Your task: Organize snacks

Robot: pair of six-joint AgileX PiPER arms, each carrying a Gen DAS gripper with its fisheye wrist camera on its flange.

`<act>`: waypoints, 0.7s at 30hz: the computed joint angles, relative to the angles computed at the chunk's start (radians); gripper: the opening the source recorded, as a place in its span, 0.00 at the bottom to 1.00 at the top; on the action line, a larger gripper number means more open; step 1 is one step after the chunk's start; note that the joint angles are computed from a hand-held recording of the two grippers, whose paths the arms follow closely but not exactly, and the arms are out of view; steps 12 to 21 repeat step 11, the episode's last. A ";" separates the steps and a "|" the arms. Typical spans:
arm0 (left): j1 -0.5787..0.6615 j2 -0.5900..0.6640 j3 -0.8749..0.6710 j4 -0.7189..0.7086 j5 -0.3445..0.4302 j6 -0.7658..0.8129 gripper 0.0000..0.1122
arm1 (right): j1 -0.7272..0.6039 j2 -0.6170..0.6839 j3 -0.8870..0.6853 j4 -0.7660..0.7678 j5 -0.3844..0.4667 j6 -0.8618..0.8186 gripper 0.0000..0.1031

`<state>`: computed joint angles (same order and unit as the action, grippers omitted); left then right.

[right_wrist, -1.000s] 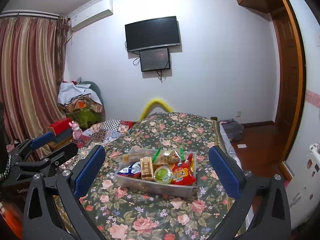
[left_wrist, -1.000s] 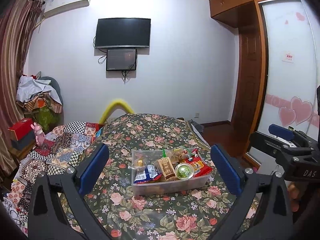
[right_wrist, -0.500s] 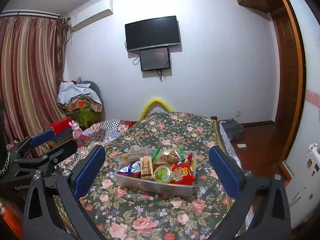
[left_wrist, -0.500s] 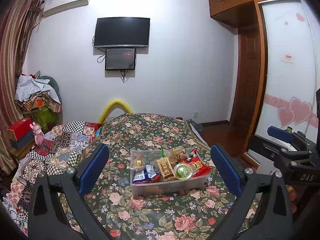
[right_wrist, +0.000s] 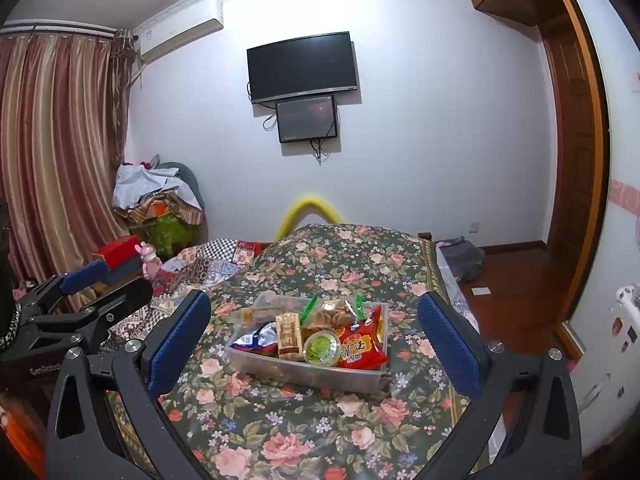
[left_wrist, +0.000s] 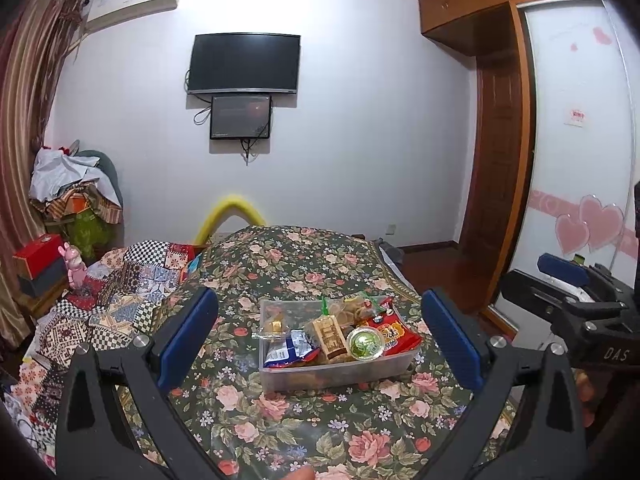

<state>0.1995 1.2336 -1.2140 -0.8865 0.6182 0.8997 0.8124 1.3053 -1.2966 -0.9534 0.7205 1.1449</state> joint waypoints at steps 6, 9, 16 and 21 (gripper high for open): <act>-0.002 -0.004 0.009 -0.015 0.004 0.019 0.92 | -0.010 0.003 -0.005 0.023 -0.003 -0.015 1.00; -0.008 -0.007 0.014 -0.006 -0.008 0.013 0.92 | -0.010 0.006 -0.009 0.030 0.000 -0.024 1.00; -0.015 -0.007 0.016 0.004 -0.017 0.005 0.92 | -0.014 0.011 -0.013 0.036 0.000 -0.032 1.00; -0.015 -0.007 0.016 0.004 -0.017 0.005 0.92 | -0.014 0.011 -0.013 0.036 0.000 -0.032 1.00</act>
